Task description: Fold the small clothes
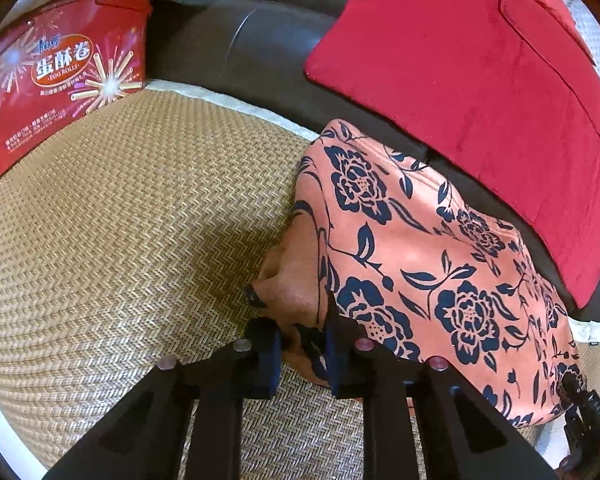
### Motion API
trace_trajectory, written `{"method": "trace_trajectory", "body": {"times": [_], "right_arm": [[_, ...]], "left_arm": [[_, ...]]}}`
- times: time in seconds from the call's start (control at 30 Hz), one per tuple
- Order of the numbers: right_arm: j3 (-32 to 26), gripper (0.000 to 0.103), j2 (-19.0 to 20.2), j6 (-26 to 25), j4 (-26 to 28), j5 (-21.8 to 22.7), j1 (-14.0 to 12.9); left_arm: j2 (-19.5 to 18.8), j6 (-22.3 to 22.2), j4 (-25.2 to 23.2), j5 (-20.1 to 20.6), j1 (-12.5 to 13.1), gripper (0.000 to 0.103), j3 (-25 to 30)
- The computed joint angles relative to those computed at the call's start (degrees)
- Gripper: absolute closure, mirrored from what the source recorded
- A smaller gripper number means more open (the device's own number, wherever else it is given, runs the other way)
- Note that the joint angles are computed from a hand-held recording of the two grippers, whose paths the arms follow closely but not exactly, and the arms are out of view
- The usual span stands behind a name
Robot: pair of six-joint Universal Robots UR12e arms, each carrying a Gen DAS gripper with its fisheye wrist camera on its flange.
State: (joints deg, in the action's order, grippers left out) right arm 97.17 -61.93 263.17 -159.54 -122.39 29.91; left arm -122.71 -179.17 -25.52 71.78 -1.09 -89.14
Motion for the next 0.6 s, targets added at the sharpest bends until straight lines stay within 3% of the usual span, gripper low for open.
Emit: {"method": "trace_trajectory", "body": {"times": [0.13, 0.43, 0.6], "right_arm": [[-1.3, 0.075, -0.3, -2.3, 4.8, -1.0, 1.1], [1.1, 0.076, -2.2, -0.6, 6.8, 0.1, 3.3], [2.1, 0.076, -2.5, 1.7, 6.5, -0.4, 4.9]], "left_arm": [[0.8, 2.4, -1.2, 2.4, 0.0, 0.086, -0.6], [3.8, 9.0, -2.9, 3.8, 1.6, 0.086, -4.6], [5.0, 8.1, -4.5, 5.5, 1.5, 0.086, -5.3]]}}
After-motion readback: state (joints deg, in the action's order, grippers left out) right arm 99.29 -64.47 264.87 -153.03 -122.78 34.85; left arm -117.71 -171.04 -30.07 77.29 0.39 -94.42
